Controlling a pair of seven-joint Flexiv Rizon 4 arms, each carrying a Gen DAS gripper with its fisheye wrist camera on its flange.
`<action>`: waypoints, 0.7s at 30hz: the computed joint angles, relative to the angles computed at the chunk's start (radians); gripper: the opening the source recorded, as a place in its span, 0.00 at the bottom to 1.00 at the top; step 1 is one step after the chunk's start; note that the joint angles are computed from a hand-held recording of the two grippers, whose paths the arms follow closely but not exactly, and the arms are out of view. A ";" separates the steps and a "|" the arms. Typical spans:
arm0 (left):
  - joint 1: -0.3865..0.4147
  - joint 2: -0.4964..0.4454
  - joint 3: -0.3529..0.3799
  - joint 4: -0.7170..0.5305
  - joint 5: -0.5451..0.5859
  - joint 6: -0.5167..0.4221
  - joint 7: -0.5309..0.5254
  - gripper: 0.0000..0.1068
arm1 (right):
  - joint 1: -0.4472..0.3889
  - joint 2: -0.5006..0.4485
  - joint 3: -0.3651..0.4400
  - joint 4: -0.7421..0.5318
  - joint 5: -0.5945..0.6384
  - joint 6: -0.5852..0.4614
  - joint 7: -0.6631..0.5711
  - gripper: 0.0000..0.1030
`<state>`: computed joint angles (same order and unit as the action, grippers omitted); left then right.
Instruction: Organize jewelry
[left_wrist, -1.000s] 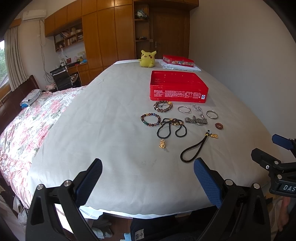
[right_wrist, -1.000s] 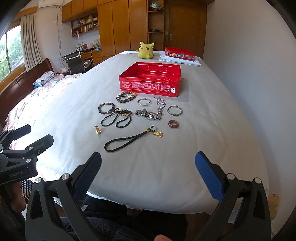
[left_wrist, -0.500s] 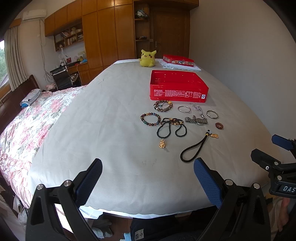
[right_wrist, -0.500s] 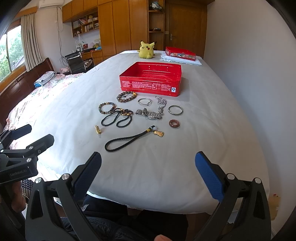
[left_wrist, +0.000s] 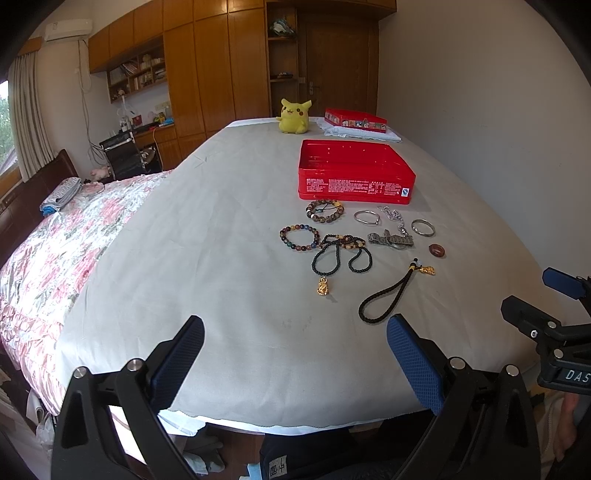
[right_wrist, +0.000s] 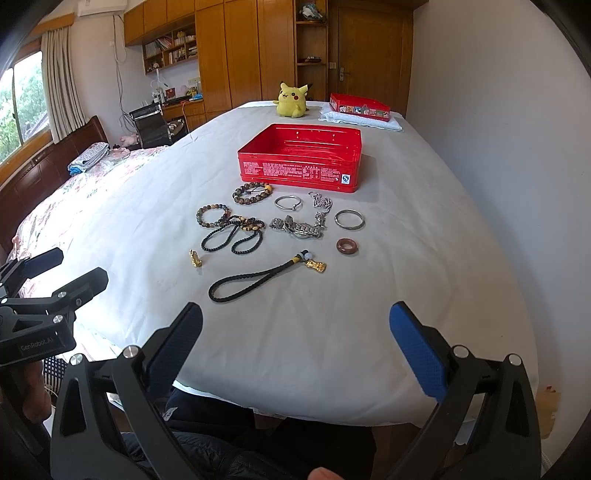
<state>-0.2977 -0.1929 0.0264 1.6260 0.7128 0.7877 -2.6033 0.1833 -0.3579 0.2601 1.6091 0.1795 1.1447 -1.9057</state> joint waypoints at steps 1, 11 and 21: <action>0.000 -0.001 -0.001 -0.001 0.000 0.001 0.001 0.93 | 0.002 0.000 -0.001 0.001 -0.002 0.002 0.001 0.97; -0.004 -0.007 -0.002 -0.008 -0.006 -0.002 0.007 0.93 | 0.001 0.000 -0.001 0.002 -0.003 0.001 0.002 0.97; 0.000 -0.011 0.001 -0.009 -0.025 0.009 0.028 0.93 | -0.005 -0.008 0.005 -0.011 0.007 -0.008 -0.022 0.97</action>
<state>-0.2976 -0.2037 0.0269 1.6174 0.6877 0.7966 -2.5752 0.1778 -0.3658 0.2649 1.5977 0.1866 1.1370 -1.9272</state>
